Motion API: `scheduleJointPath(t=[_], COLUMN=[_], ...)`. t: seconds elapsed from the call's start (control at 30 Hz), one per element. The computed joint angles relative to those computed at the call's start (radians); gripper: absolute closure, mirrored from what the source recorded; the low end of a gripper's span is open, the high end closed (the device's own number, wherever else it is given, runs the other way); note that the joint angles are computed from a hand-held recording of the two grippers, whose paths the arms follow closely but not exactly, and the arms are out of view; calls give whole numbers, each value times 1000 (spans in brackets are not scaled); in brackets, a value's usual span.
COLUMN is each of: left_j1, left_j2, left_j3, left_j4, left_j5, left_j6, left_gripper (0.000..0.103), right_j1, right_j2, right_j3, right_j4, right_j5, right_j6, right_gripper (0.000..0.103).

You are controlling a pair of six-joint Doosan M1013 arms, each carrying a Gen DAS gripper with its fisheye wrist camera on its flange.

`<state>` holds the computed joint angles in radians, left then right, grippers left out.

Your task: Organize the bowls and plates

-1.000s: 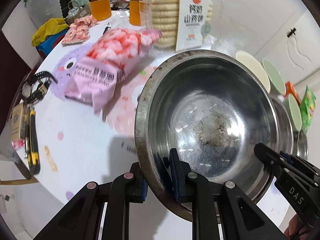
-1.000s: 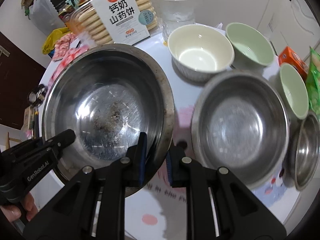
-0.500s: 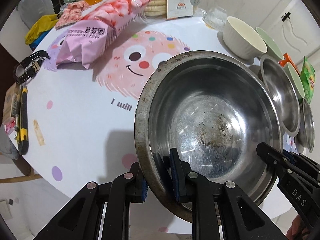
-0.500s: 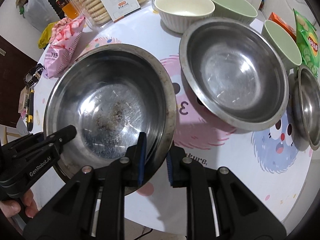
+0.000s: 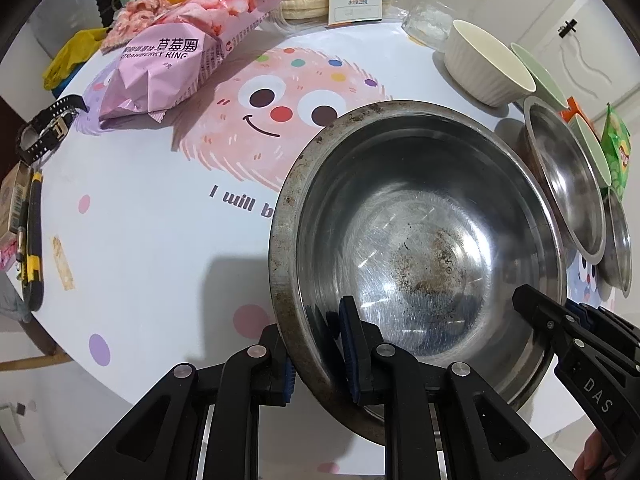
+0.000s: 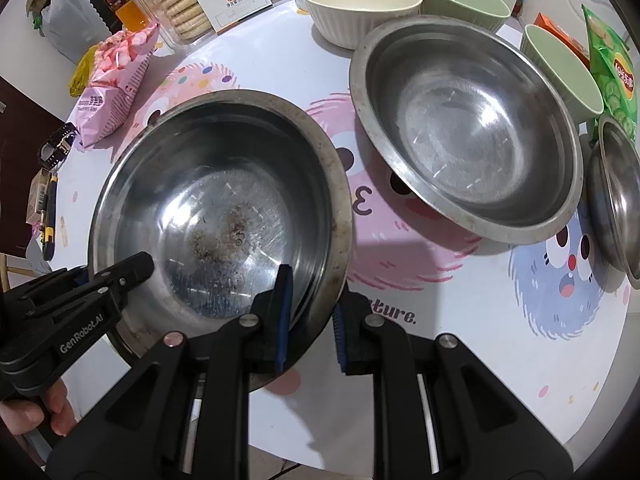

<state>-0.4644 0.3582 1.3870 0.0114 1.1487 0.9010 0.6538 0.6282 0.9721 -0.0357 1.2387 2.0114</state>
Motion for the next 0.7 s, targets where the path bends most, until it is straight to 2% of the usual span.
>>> scheduleJointPath(t=[0.27,0.33,0.43,0.47,0.5,0.6,0.7], left_j1=[-16,-21,-22,-21,-18,-14,-10], left_j2=[10,14,14,14,12,-1,-14], left_j3=[-10,-15,-11,-10,-8,5,12], left_j4=[55,75,85,82,78,82,83], left_j5=[14,29,33,33,33,29,25], left_j6=[0,-3,-4,-9,-13,-23,-16], left_gripper=[80,74,60,50,41,27,19], right_j1=[4,8,8,8,8,9,3], right_j2=[-3,-4,-6,-7,-9,-19,-30], right_j3=[11,14,15,15,17,26,36], right_j4=[-5,-22,-28,-30,-36,-54,-36], right_j5=[-4,-6,-6,-5,-6,-17,-30], right_j6=[1,10,20,25,33,58,41], right_gripper=[81,81,78,73,64,45,45])
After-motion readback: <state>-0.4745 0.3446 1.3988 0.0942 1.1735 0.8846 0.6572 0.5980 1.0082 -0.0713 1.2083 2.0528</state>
